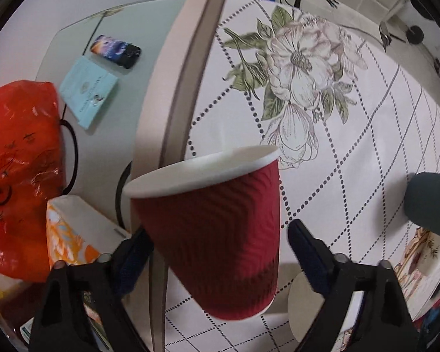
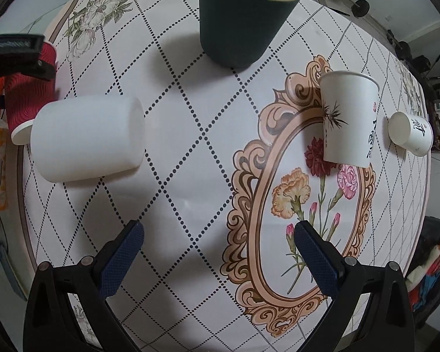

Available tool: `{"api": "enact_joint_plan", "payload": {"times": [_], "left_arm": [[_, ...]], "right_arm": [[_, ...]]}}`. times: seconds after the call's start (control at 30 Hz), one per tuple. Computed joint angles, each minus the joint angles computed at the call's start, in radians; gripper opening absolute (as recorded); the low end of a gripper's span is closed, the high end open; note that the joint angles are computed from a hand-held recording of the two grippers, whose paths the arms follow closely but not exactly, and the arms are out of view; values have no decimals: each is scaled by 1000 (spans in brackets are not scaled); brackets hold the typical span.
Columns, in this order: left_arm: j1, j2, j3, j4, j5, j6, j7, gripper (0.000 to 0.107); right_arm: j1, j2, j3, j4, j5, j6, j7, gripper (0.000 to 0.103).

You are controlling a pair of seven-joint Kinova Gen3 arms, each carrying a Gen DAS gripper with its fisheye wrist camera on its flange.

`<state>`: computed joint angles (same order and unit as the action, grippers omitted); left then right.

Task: Flip cup upside down
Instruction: 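Reach the left gripper toward the red ribbed cup and grasp it, then lift the red cup with the left gripper and carry it over the table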

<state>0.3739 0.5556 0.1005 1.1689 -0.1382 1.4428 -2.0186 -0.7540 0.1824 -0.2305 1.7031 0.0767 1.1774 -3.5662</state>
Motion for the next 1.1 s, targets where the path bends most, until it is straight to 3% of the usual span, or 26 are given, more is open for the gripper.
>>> {"api": "enact_joint_plan", "payload": {"times": [0.07,0.13,0.27,0.43,0.63,0.87,1.1], "left_arm": [[1,-11,-1,29,-8,-25,-7,88],[0,-22,-2,59,-17,-52,-13,79],[-23,-58,-1,130,-20,-115,-37,78],[-6,-55,0,128,-38,-135,-27,77],[10,-54,6,56,-33,-74,-15,77],[-46,-128,24,-27,46,29,-89,77],[-85,-324,45,104,126,77,-187,77]], "right_arm": [[-3,2,-1,-4,0,0,-5,103],[-4,-1,-2,4,0,-5,-8,103],[-3,-10,-12,34,0,-26,-22,103],[-11,-18,-10,36,8,-26,-39,103],[-26,-33,-18,47,26,-17,-92,103],[-63,-65,-49,71,57,0,-198,103],[-153,-110,-126,141,73,-9,-412,103]]}}
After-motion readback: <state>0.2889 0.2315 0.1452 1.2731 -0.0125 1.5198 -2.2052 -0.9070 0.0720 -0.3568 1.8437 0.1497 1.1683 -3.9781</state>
